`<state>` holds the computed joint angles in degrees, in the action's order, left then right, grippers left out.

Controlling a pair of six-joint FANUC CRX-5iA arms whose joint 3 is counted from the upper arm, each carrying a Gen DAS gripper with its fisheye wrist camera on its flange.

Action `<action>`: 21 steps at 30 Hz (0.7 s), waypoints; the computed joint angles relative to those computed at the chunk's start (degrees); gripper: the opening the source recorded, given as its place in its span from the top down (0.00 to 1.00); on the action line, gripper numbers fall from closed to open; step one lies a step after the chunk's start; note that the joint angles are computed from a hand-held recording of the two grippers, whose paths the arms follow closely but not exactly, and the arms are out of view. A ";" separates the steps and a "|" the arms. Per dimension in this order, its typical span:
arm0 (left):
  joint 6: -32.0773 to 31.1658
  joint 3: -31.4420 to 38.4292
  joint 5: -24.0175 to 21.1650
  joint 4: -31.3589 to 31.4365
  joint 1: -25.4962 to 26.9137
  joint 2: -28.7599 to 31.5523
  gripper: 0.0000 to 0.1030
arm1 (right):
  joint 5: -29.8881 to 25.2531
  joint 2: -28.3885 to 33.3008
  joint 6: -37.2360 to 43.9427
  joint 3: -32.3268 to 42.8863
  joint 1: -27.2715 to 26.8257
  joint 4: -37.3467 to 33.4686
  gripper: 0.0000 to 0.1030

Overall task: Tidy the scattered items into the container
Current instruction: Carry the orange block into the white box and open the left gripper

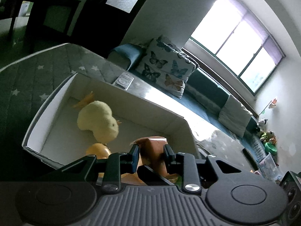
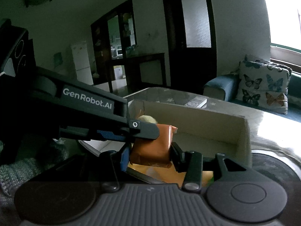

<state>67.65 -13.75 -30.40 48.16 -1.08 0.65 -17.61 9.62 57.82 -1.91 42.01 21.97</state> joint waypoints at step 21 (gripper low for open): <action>7.56 -1.00 0.20 -8.83 0.97 -3.57 0.70 | 3.14 -2.56 -8.28 -6.01 0.68 9.33 0.52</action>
